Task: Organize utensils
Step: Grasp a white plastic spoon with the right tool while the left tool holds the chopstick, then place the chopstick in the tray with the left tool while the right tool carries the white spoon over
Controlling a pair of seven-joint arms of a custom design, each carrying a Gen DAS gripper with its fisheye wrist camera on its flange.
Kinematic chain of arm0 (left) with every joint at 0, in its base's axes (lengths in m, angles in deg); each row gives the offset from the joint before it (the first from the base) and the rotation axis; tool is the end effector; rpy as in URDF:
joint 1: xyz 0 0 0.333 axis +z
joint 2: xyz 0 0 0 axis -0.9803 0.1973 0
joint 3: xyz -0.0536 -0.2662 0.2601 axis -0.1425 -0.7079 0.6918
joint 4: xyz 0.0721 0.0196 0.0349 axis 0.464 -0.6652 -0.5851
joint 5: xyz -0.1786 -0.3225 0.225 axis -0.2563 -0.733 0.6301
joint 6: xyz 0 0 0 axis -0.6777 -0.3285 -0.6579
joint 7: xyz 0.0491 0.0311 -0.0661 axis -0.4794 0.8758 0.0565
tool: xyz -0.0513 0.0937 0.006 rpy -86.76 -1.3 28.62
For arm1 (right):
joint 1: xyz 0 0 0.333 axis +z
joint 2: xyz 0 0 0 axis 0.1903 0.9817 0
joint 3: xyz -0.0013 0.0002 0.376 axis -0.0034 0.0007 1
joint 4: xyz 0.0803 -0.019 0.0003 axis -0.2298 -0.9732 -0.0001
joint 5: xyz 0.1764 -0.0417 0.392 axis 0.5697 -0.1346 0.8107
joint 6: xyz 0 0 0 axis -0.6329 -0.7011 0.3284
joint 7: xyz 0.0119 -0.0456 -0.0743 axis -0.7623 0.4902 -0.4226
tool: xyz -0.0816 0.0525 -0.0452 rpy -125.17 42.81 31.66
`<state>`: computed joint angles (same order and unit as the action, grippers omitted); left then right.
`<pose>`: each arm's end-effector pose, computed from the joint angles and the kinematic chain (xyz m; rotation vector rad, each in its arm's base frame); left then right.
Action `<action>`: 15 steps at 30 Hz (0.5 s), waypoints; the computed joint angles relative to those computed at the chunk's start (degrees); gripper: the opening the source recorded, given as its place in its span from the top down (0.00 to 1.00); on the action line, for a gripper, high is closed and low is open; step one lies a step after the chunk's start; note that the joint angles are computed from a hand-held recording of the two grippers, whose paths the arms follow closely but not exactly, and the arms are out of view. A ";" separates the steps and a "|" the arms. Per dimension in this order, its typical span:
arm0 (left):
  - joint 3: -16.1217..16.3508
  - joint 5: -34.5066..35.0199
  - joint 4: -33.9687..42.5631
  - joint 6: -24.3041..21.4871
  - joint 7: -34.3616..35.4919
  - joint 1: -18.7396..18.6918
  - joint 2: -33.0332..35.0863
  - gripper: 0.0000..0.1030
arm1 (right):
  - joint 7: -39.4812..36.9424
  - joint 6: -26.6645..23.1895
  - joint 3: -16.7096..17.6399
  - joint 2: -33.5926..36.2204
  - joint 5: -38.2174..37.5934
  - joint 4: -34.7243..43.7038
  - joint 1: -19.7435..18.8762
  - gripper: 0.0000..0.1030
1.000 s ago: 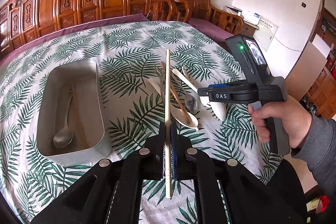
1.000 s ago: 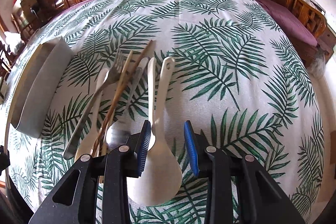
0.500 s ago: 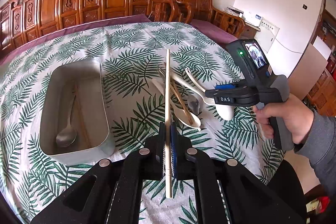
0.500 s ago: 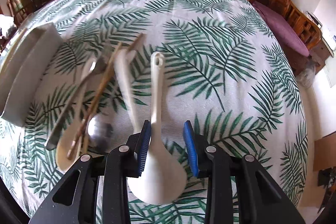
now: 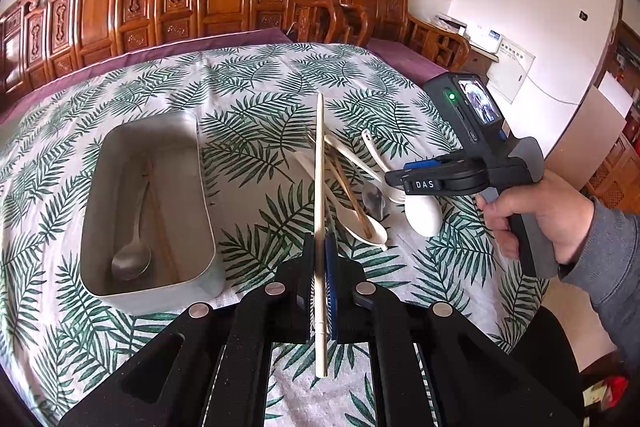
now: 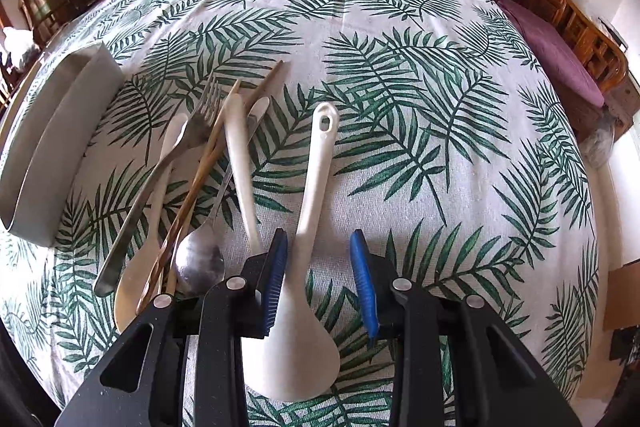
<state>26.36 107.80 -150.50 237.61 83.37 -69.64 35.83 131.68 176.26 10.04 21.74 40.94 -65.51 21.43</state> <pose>0.4679 -0.2149 0.4506 -1.8703 1.7862 -0.8725 0.7019 0.2176 0.4231 -2.4522 1.3214 -0.2387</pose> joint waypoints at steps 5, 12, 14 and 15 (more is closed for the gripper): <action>-0.01 -0.36 -0.41 0.11 -0.04 0.26 -0.57 0.96 | -1.30 0.25 0.23 -0.75 0.11 -0.92 -0.09 0.90; -0.19 -3.15 -1.72 0.17 1.95 0.96 -2.79 0.96 | -0.89 1.30 -0.31 -2.97 -0.67 -3.22 0.09 0.90; -0.43 -4.34 -2.13 0.10 3.02 1.44 -3.62 0.96 | -1.61 1.86 -0.01 -4.06 0.29 -4.06 -0.18 0.90; -0.52 -4.95 -2.44 -0.03 3.58 1.75 -4.22 0.96 | -2.24 2.19 0.23 -4.78 0.95 -4.51 -0.32 0.90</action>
